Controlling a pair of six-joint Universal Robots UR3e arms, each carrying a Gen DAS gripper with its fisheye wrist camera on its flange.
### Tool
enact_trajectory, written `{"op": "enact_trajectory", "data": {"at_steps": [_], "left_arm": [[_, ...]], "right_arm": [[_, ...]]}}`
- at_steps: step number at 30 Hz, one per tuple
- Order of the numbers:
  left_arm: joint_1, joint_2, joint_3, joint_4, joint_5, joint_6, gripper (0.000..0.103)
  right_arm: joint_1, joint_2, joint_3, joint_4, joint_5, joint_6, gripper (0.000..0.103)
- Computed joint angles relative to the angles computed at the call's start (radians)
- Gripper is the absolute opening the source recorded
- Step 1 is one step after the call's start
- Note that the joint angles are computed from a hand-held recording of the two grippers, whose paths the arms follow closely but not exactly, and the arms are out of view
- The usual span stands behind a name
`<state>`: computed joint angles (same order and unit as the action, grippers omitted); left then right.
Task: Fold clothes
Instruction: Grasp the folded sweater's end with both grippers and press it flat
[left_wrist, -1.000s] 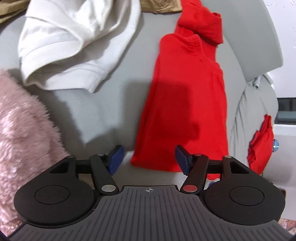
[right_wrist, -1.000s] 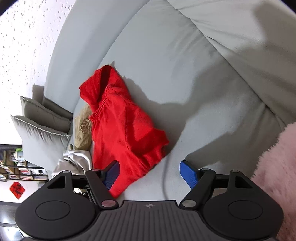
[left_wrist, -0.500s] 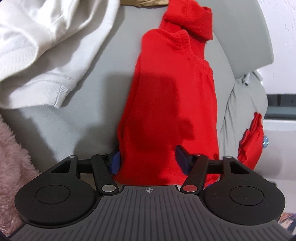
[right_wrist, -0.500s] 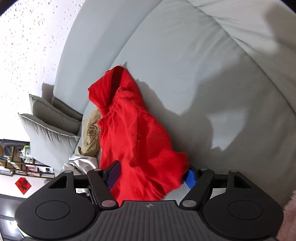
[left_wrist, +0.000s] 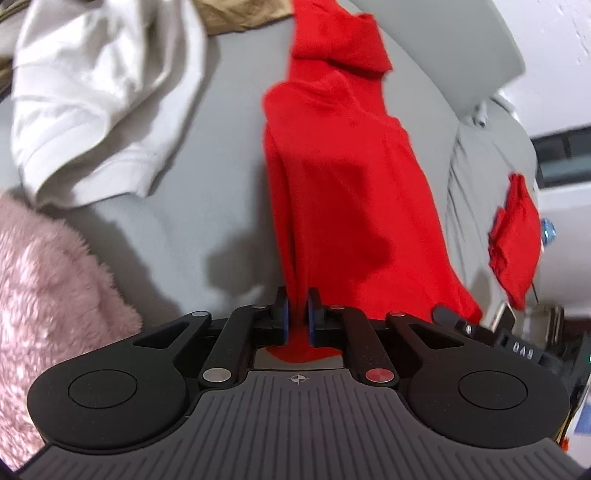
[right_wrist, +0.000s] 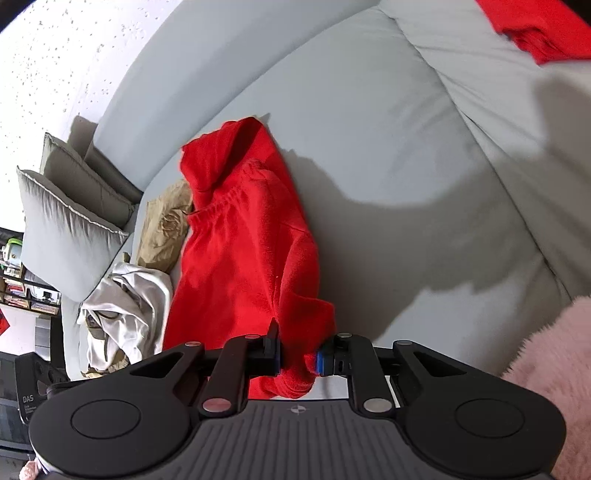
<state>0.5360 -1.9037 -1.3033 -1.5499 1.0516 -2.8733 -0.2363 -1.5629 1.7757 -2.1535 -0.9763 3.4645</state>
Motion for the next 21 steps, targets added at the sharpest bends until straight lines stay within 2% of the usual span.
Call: {"op": "enact_trajectory", "data": {"at_steps": [1,2,3,4,7,10,17,18,20,21], "left_arm": [[0.004,0.008,-0.026,0.021,0.003,-0.012,0.053],[0.009,0.016,-0.051,0.042,0.006,-0.024,0.054],[0.022,0.026,-0.075,0.046,-0.015,-0.020,0.056],[0.033,0.034,-0.093,0.045,-0.032,-0.012,0.059],[0.051,0.051,-0.142,0.058,-0.070,-0.002,0.065],[0.047,0.059,-0.180,0.094,-0.075,0.005,0.070],[-0.020,0.029,-0.124,0.050,-0.042,0.039,0.068],[-0.044,0.025,-0.113,0.060,-0.012,0.051,0.067],[-0.092,0.011,-0.085,0.078,0.051,0.063,0.059],[-0.105,0.008,-0.081,0.085,0.064,0.059,0.051]], "right_arm": [[-0.007,0.003,0.016,-0.010,0.008,0.009,0.031],[-0.015,0.006,0.031,-0.018,0.016,0.017,0.036],[-0.024,0.003,0.041,-0.010,0.020,0.020,0.045],[-0.034,-0.003,0.052,-0.009,0.034,0.012,0.047],[-0.076,-0.031,0.111,-0.023,0.092,-0.015,0.047],[-0.087,-0.025,0.162,-0.097,0.121,0.037,0.047],[-0.067,0.008,0.212,-0.249,0.132,0.134,0.047],[-0.051,0.023,0.196,-0.258,0.120,0.137,0.047],[-0.023,0.048,0.160,-0.258,0.095,0.131,0.046],[-0.008,0.057,0.134,-0.236,0.073,0.112,0.041]]}}
